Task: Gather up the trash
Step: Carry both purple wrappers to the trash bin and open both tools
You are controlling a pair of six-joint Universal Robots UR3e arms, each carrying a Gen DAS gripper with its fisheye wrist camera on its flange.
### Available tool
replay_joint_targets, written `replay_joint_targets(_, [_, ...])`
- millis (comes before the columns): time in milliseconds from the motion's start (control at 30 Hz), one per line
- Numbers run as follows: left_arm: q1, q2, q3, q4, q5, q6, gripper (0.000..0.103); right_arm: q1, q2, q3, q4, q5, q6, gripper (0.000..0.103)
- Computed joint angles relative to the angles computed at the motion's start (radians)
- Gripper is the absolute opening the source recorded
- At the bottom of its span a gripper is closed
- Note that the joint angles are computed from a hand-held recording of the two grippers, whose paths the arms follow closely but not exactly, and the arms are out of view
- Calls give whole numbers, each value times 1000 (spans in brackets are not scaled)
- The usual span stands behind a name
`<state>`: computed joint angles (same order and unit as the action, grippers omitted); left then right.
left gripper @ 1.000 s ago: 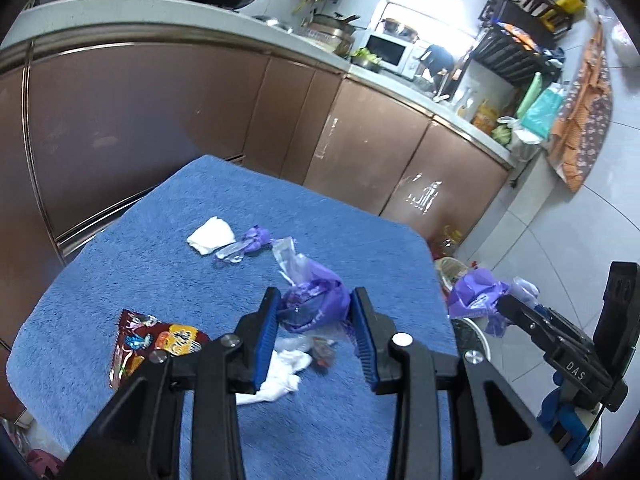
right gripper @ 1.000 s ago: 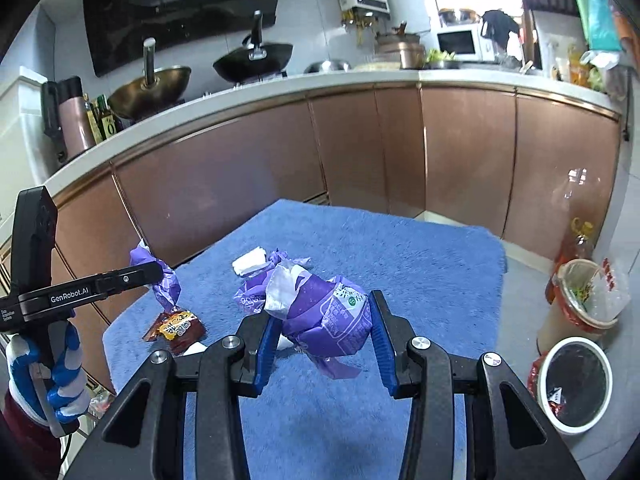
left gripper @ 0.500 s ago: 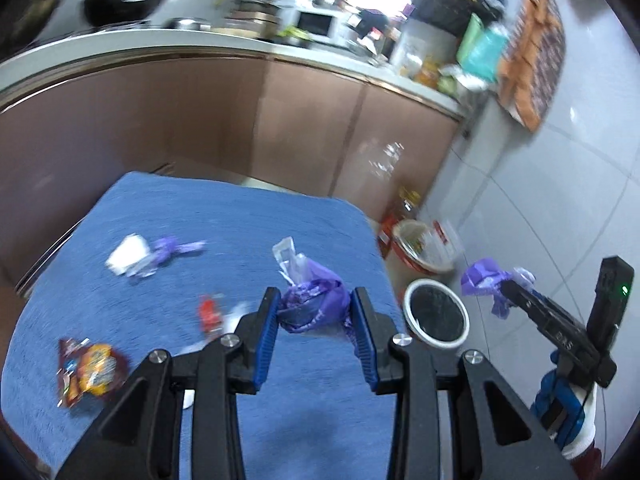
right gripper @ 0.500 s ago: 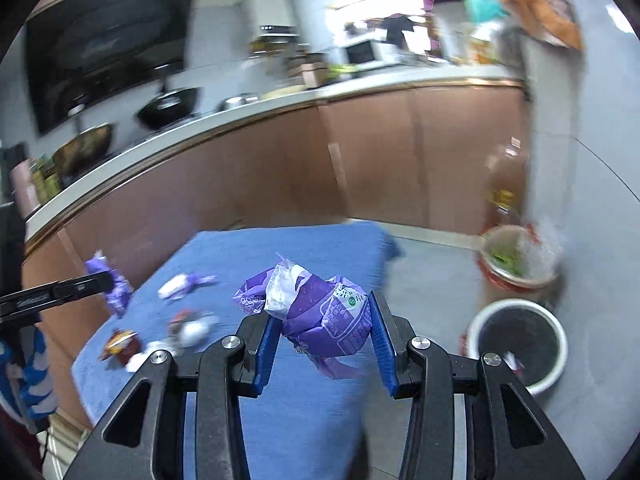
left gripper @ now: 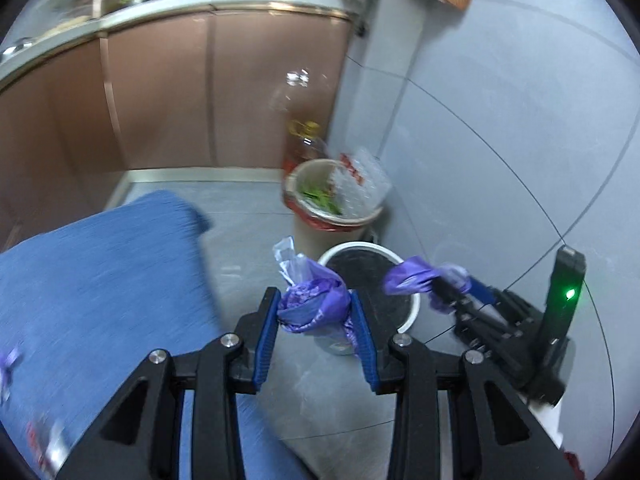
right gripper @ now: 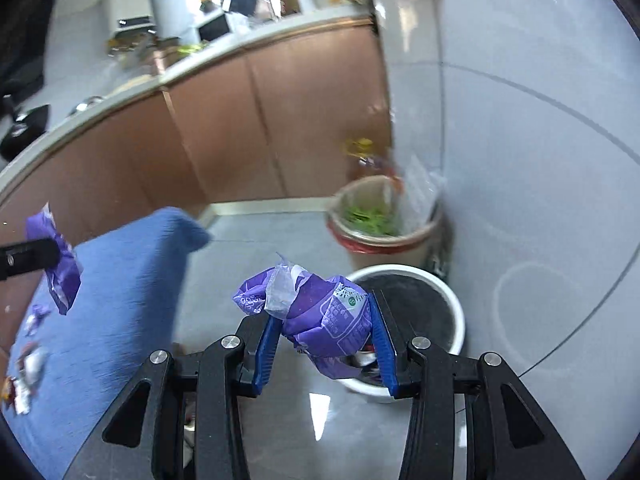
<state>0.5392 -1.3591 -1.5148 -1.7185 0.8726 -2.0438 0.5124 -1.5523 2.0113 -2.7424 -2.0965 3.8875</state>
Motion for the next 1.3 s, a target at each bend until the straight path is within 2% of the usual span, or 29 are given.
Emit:
replay_joint_targets(133, [-250,-156,23,268,69,-259,34,-144,4,73,-66,86,-67,43])
replay_joint_targets(267, [-409,-306,90,419,125,-424,35,-257,28,120,-128,160,-113,43])
replay_joint_targets(467, [-535,-474,189,522,154,-545,36,-334,110,85,-126,179,-167,44])
replay_joint_targets(500, [-548,-494,202,530,154,-559,38,-341,122,78,-127,178,-174,46])
replay_joint_targets(567, [-577,-537,234,548,160,-585,50,-347,158,46,-106,163,-190,54])
replay_joint_targets(667, [-588,-560,248,565,138,-612,50,-345,173,21,-64,139,-193,57])
replay_joint_targets(900, [-505,-449,157,536,63,-553,50,-307,137,29,-33,109,-161,60])
replay_joint_targets(1100, [-322,-210,7,531,-32,-463,50,-179,136,-58,34,30,-100,61])
replay_joint_targets(1200, [-197,-85,-42,450,-108,-374,50,-97,128,-120,88,-33,-63,62])
replay_joint_targets(1267, [-88,8,-63,344,-173,-279,50,-45,126,-165,130,-73,-32,62])
replay_joint_targets(1300, [-8,65,-58,230,-218,-189,50,-18,126,-189,150,-95,-17,62])
